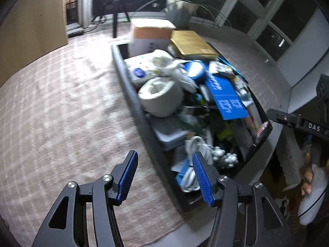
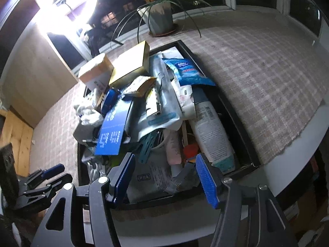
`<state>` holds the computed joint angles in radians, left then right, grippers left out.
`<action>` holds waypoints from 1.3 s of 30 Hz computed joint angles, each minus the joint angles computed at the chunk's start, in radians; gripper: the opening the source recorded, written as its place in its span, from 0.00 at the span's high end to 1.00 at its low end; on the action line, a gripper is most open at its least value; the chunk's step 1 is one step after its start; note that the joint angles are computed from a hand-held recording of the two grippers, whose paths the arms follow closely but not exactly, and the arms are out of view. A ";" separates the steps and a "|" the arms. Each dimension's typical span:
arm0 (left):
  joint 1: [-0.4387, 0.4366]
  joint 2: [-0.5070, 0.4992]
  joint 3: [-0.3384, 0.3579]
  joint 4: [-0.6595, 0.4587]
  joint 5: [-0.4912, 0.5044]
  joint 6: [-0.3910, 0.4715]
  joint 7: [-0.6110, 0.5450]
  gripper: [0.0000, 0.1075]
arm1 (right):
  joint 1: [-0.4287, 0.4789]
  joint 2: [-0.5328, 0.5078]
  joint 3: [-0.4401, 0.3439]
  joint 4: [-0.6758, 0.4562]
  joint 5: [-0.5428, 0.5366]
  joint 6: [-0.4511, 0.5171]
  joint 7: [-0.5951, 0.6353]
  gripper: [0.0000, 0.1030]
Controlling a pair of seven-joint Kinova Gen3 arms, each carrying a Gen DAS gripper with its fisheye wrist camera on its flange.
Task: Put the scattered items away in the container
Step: 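Carry the cable and sachet to the tray and release both, then move the left tool toward the white tube by the wall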
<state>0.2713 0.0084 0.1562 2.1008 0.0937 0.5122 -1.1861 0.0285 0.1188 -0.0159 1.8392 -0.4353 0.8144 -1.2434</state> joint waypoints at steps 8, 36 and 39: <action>-0.118 -0.061 -0.095 0.064 0.073 0.025 -0.143 0.45 | -0.092 -0.001 -0.042 -0.022 0.056 -0.013 -0.106 0.44; -0.967 0.341 -0.501 -0.335 0.321 0.272 -0.821 0.55 | -0.758 0.487 -0.149 -0.780 0.411 0.150 -0.691 0.37; -1.030 0.438 -0.479 -0.462 0.318 0.331 -0.758 0.55 | -0.807 0.563 -0.138 -0.919 0.420 0.207 -0.700 0.37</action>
<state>-0.7587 0.4466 -0.3226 1.6387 0.4120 0.8432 -1.9443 -0.7784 0.6818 -0.1541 0.9198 -0.0149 1.0218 -1.9433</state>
